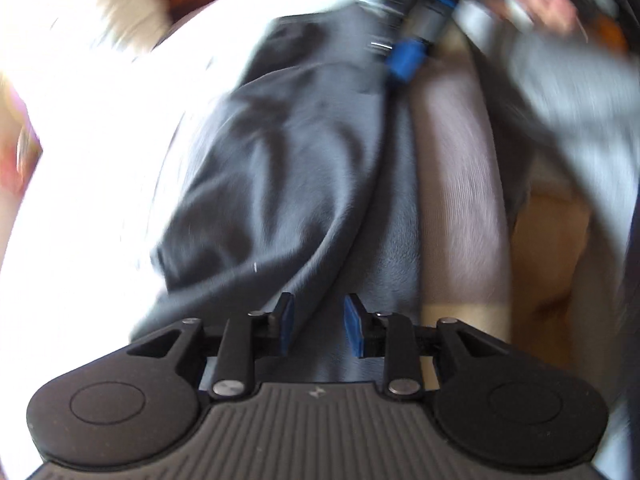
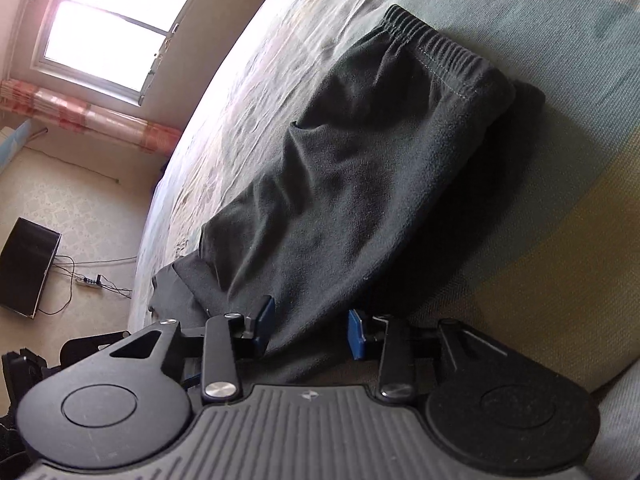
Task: Fold clothes
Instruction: 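Open the left tool to release the waistband and lift it away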
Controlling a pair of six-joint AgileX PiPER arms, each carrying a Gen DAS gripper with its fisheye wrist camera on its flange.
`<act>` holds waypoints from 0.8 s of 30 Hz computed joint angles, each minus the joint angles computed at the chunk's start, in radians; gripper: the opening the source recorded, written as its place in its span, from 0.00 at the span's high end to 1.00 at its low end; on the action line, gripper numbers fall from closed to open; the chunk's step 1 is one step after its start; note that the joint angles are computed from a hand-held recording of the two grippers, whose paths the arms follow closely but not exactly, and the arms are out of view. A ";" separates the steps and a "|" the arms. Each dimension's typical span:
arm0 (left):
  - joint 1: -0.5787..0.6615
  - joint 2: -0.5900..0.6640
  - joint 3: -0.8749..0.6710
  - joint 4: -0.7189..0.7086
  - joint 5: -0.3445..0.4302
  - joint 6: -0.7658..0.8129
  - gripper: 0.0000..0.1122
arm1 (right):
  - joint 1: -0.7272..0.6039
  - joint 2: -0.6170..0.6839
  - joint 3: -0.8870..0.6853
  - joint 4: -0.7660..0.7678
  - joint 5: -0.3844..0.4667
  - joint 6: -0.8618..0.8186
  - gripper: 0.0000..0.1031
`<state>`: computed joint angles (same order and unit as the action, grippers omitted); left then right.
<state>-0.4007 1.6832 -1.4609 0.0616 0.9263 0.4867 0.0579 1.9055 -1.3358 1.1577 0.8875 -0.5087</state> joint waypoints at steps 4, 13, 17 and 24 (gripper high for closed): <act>0.124 -0.053 0.031 -0.216 0.033 -0.121 0.43 | 0.022 -0.054 -0.019 -0.153 0.005 0.042 0.54; 0.392 -0.149 0.269 -0.645 -0.114 -0.178 0.33 | 0.102 -0.156 -0.015 -0.299 -0.013 0.041 0.43; 0.506 -0.196 0.378 -0.799 -0.181 -0.118 0.32 | 0.122 -0.174 -0.024 -0.316 -0.010 0.048 0.42; 0.769 -0.204 0.459 -1.077 -0.244 -0.001 0.32 | 0.127 -0.197 -0.039 -0.353 0.002 0.056 0.42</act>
<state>0.3678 1.4787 -1.0021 -1.0153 0.6827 0.4858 0.1852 1.7080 -1.3745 0.8050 0.8899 -0.4532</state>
